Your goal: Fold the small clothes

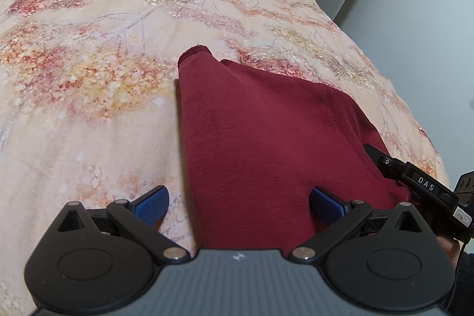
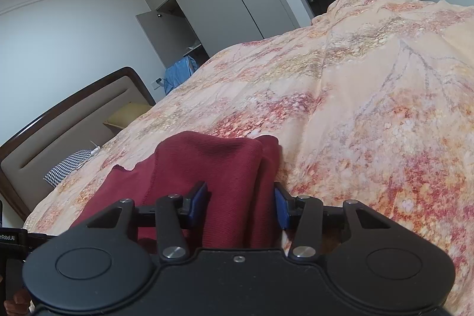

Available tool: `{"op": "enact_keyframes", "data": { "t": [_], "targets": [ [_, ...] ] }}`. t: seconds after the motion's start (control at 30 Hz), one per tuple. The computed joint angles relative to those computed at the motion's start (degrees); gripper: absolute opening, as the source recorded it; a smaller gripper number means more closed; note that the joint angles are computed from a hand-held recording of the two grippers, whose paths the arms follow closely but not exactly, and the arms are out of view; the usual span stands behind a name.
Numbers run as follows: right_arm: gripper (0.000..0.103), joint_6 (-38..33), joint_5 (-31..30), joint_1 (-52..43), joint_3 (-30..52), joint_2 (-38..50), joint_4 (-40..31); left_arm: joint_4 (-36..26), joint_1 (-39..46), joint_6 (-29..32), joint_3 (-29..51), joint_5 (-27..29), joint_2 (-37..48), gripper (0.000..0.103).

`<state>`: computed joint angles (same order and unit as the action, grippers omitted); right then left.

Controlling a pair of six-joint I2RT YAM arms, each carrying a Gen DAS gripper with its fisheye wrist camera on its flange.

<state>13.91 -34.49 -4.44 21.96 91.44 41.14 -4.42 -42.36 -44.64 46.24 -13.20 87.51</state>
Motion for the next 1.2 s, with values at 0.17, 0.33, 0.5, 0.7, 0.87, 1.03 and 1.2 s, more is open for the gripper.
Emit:
{"op": "enact_keyframes", "data": {
  "t": [0.17, 0.33, 0.5, 0.7, 0.87, 1.03, 1.2],
  "targets": [
    [0.051, 0.3, -0.3, -0.3, -0.1, 0.7, 0.9, -0.4, 0.2, 0.0, 0.2, 0.3, 0.0, 0.103],
    [0.051, 0.5, -0.5, -0.4, -0.3, 1.1, 1.7, 0.0, 0.2, 0.1, 0.1, 0.4, -0.1, 0.103],
    [0.05, -0.2, 0.3, 0.0, -0.5, 0.5, 1.4, -0.3, 0.0, -0.1, 0.3, 0.1, 0.0, 0.103],
    [0.038, -2.1, 2.9, 1.9, 0.2, -4.0, -4.7, -1.4, -0.1, -0.4, 1.0, 1.0, -0.8, 0.091],
    [0.021, -2.1, 3.2, 2.9, -0.1, -7.5, -7.2, -1.9, -0.2, -0.4, 1.5, 1.6, -1.2, 0.079],
    [0.017, -1.5, 4.3, 3.9, -1.6, -11.6, -7.8, -2.6, -1.0, -1.4, 1.4, -0.3, -2.7, 0.052],
    [0.017, -2.0, 4.8, 5.5, -1.4, -16.1, -10.4, -4.2, -1.4, -1.0, 2.1, -0.9, -3.7, 0.038]
  ]
}}
